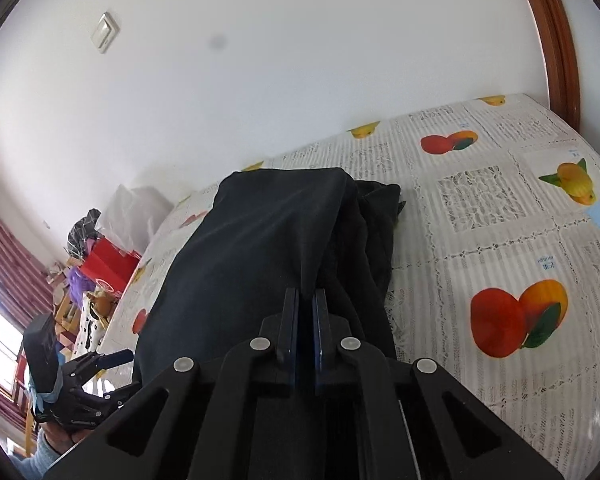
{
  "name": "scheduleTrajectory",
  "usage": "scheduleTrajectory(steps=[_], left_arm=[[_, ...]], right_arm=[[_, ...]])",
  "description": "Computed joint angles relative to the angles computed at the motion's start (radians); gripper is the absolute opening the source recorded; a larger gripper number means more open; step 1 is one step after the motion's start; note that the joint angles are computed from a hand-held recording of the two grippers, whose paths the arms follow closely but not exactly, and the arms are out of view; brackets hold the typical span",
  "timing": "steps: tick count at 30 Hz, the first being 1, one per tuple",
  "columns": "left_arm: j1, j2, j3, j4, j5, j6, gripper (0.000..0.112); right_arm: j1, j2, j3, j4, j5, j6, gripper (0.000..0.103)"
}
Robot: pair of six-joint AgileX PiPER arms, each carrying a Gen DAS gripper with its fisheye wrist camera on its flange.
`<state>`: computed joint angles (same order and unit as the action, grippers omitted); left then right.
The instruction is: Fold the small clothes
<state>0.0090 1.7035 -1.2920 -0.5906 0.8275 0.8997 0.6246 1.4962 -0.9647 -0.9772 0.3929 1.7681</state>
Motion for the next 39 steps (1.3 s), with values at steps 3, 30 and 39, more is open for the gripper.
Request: scheduleTrajectory(steps=[3, 30, 39], left_arm=[[0.016, -0.02, 0.027, -0.021, -0.009, 0.032, 0.09], [0.07, -0.165, 0.293, -0.117, -0.133, 0.278, 0.067], [0.093, -0.091, 0.212, -0.13, -0.101, 0.251, 0.014]], right_arm=[[0.067, 0.009, -0.051, 0.05, 0.134, -0.055, 0.007], [0.594, 0.058, 0.064, 0.042, 0.628, 0.311, 0.046], [0.428, 0.13, 0.0, -0.021, 0.475, 0.253, 0.021]])
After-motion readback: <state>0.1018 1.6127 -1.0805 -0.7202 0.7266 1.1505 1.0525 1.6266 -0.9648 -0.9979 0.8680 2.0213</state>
